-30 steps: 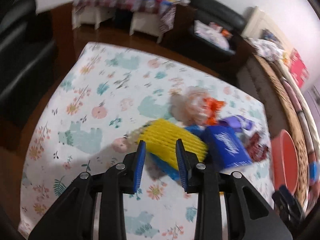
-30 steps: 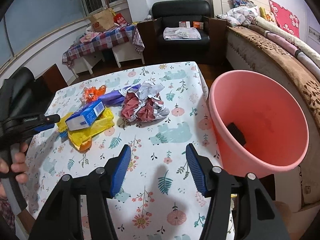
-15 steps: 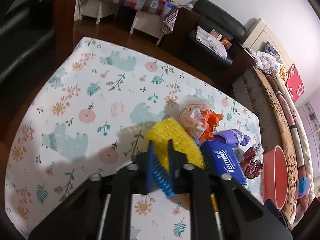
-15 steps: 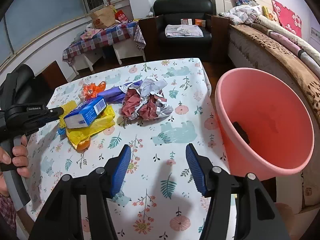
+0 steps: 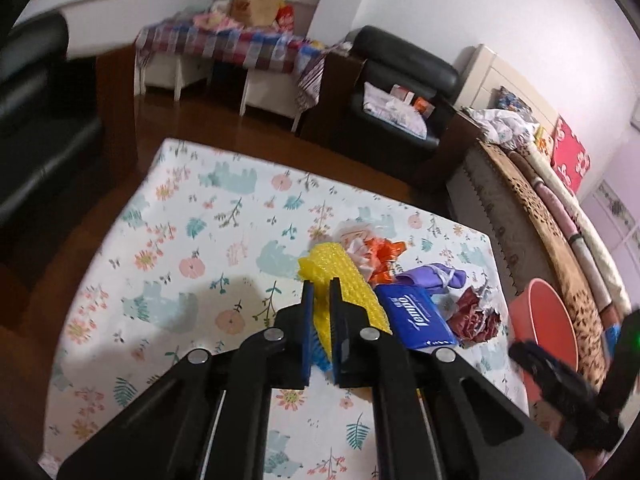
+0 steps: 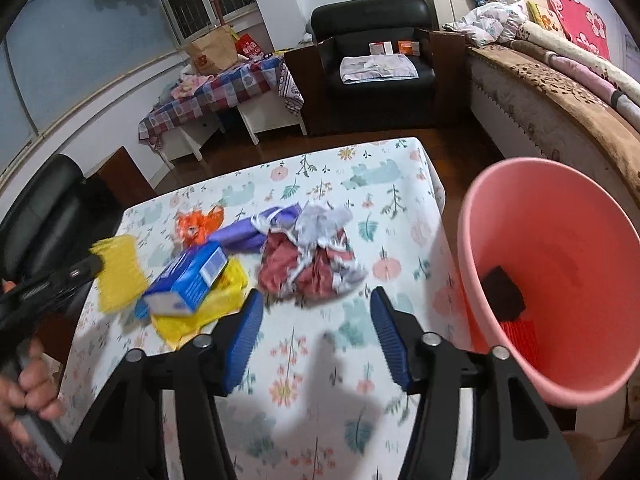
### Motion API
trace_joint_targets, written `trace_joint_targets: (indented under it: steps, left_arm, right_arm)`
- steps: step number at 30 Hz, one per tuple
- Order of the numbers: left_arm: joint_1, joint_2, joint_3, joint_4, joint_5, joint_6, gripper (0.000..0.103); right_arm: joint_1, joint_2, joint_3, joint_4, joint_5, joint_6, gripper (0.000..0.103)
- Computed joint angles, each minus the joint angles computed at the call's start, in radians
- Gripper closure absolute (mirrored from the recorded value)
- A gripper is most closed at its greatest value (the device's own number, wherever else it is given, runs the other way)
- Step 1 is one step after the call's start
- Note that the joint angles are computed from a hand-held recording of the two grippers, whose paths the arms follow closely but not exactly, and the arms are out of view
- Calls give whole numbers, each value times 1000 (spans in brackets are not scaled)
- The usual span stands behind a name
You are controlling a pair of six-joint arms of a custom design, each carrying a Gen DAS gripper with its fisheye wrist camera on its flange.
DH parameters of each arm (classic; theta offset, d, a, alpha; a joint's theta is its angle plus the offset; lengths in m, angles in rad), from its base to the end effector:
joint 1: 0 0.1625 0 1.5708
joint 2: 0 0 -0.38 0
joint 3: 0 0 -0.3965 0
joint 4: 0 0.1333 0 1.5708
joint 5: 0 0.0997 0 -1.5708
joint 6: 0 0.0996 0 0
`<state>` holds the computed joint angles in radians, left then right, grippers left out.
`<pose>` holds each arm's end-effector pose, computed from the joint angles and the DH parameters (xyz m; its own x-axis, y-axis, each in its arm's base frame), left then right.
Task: Collect trash
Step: 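Grasp the yellow mesh sleeve with the left gripper while the right gripper grasps the red foil wrapper, then carry the yellow mesh sleeve and red foil wrapper over the pink bucket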
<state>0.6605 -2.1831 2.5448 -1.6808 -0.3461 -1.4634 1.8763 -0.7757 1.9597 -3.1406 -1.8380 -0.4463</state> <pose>-0.0507 -0.3269 0.2756 -0.7629 -0.5466 -0.3453 0.0590 0.4729 -0.8791 0.2673 -0.4918 0.0099 -0.7364 -0.5576 0.3831 -0.6613 0.7127 -0.2339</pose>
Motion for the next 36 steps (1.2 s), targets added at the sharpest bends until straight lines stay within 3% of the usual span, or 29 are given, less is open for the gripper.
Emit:
trace_joint_targets:
  steps: [3,8,11,17,25,36]
  left_arm:
    - [-31,-4,-6,62,7,-27,97]
    - [-43,16,1,25,-7,9,97]
    - [-44,30,7,-7,-18,25,97]
    - [-59,57,11,-29,-31,34,97]
    - [-92,92,-2,-7,-28,14,97]
    - [-128,171,-10,-76,-35,44,97]
  right_arm:
    - [10,49,-57,19,-37,27,51]
    - [14,105,-118,36,-77,52,51]
    - [15,127,-139,54,-105,43,73]
    - [15,110,-103,7,-109,-6,86]
    - [42,56,-2,-144,-159,-69,87]
    - [43,-61,98,-184,-143,-72,87]
